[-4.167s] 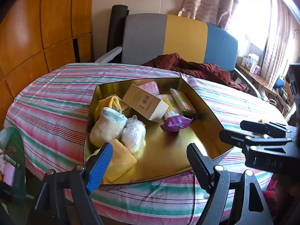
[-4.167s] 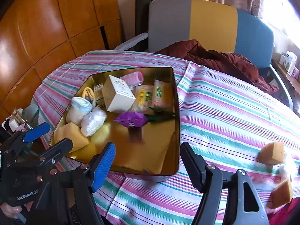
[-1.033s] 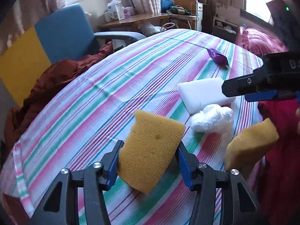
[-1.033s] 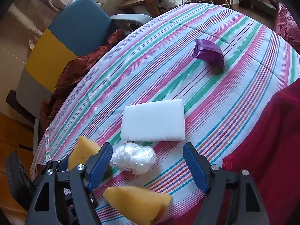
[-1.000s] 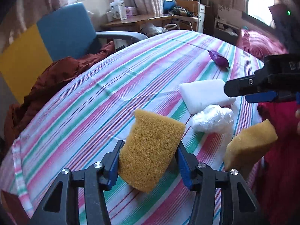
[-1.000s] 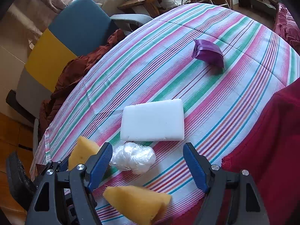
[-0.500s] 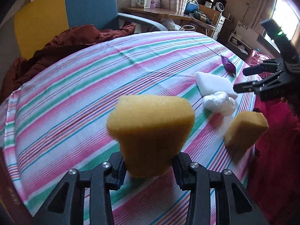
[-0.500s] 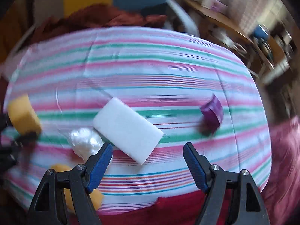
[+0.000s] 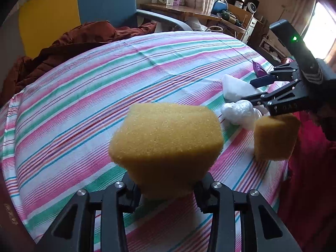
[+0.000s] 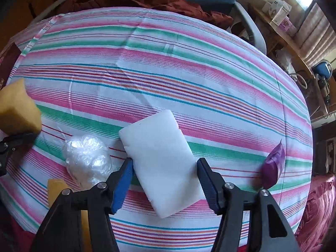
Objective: Organize objects
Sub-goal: 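Grasp the yellow sponge with the left tool while the right tool grasps the white foam block, then carry the yellow sponge and white foam block toward the gold tray with both tools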
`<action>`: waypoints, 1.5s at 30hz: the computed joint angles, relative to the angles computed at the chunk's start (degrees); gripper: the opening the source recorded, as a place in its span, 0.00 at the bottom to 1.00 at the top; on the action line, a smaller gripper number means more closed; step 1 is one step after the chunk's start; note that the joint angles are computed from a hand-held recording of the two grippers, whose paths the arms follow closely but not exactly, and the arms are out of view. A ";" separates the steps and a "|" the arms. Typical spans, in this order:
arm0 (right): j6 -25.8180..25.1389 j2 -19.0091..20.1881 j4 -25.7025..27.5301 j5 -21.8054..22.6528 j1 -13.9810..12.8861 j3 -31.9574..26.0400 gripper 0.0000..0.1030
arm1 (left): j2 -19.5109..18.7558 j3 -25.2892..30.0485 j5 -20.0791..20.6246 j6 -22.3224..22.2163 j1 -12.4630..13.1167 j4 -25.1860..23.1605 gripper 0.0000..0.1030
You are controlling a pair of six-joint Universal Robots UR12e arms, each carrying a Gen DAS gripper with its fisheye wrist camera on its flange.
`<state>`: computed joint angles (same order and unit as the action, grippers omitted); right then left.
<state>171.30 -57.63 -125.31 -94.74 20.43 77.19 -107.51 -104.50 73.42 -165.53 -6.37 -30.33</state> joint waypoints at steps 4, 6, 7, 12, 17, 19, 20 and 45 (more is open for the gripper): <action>5.49 -1.61 -1.76 0.91 -1.13 1.80 0.57 | 1.25 -1.15 -1.12 -1.46 0.70 0.13 0.40; 7.85 -2.51 -2.73 0.69 -1.55 2.73 0.57 | 2.05 -2.00 -1.26 -2.50 1.11 0.53 0.40; 9.06 -2.87 -3.17 0.20 -1.62 2.94 0.57 | 2.57 -2.58 -1.16 -3.03 1.34 0.75 0.40; 11.88 -4.31 -7.49 -0.06 -0.83 3.44 0.57 | 5.15 -5.40 -0.71 -5.08 2.32 2.18 0.40; 12.12 -4.88 -12.27 3.09 2.57 3.26 0.57 | 8.29 -8.51 2.06 -5.36 2.65 5.68 0.40; 11.75 -5.06 -13.73 5.22 3.81 3.37 0.57 | 9.69 -9.73 2.29 -6.02 3.14 6.83 0.40; 11.53 -5.01 -14.21 6.04 4.30 3.29 0.57 | 10.19 -10.19 2.49 -6.26 3.35 7.47 0.40; 13.08 -0.59 -11.64 11.28 10.55 3.03 0.58 | 19.73 -19.63 6.49 -11.34 7.57 14.25 0.40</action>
<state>184.38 -58.22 -136.95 -83.46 30.98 80.21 -87.79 -124.13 79.91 -176.87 1.20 -16.08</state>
